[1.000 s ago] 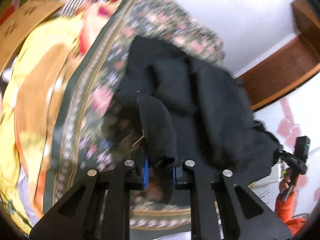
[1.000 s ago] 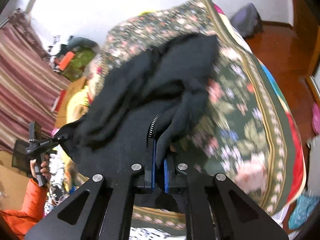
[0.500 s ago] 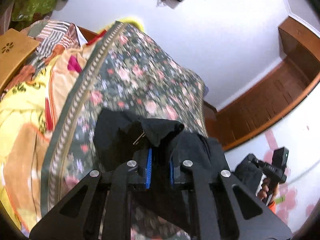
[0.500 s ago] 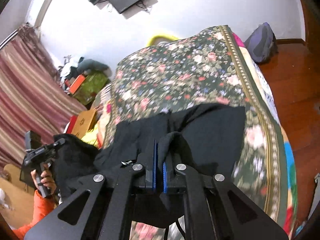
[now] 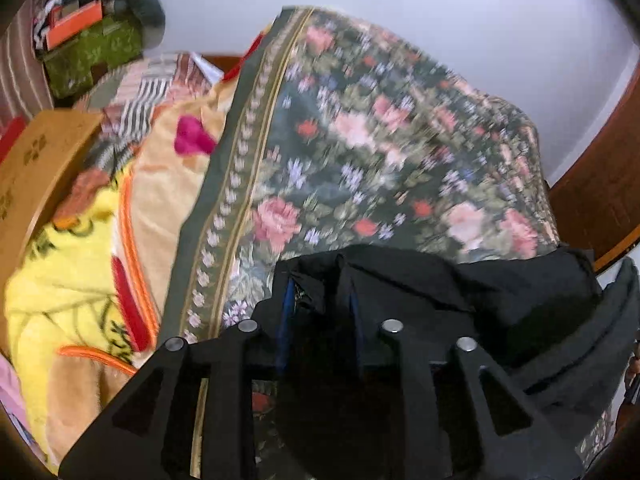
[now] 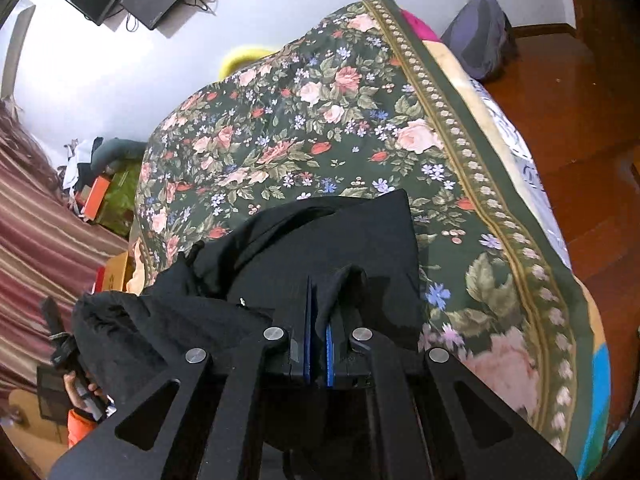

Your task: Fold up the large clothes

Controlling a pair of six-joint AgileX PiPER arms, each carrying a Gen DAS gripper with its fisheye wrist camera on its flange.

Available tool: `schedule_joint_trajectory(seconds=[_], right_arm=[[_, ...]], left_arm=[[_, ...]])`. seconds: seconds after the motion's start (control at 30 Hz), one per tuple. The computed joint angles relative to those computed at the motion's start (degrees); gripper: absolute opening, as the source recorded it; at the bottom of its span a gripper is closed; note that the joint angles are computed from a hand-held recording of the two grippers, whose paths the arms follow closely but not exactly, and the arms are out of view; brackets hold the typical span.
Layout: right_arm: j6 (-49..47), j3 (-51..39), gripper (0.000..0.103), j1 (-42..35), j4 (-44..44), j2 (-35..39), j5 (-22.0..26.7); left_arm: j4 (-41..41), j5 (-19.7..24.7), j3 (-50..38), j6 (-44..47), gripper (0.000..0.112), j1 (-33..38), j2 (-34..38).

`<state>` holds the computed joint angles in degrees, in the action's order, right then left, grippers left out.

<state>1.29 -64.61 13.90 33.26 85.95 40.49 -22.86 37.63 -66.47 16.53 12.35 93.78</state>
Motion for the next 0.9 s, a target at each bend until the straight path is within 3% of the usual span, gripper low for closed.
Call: schedule_joint_trajectory(seconds=[0.17,0.23,0.3,0.47,0.57,0.6,0.77,0.9], right_arm=[[3.12,-3.90,0.007,-0.30,-3.87,-0.20,6.39],[6.31,-6.61,0.009,0.28,-7.50,-0.29,10.49],[8.53,-9.06,0.011,0.79,-10.29,-0.79,14.25],[13.67,-11.76,0.020,3.47,-16.92,-5.11,19.09],[21.53,-12.70,0.056,8.41,-27.59,-8.86,20.08],[22.54,-12.19,0.060,9.37,-29.30,-10.69,19.52],[26.93,-13.30,0.060,14.76,-33.71,-15.17,21.33],[35.29,-14.24,0.060,26.61,-45.28,-14.61,21.83]], left_arm=[[5.47,-0.70,1.30,-3.87,0.039,-0.22,-3.49],[9.72,-0.87,1.81,-5.70,0.048,-1.09,-6.35],[16.67,-0.40,2.38,-9.45,0.065,-2.92,-10.57],[27.46,2.46,3.62,-14.82,0.067,-7.92,-19.57],[25.06,5.14,3.82,-12.86,0.069,-9.19,-23.53],[23.11,6.76,3.70,-11.49,0.069,-9.60,-24.59],[21.11,9.98,5.49,-12.54,0.069,-15.62,-28.05],[26.01,9.33,7.83,-20.50,0.069,-24.29,-27.72]])
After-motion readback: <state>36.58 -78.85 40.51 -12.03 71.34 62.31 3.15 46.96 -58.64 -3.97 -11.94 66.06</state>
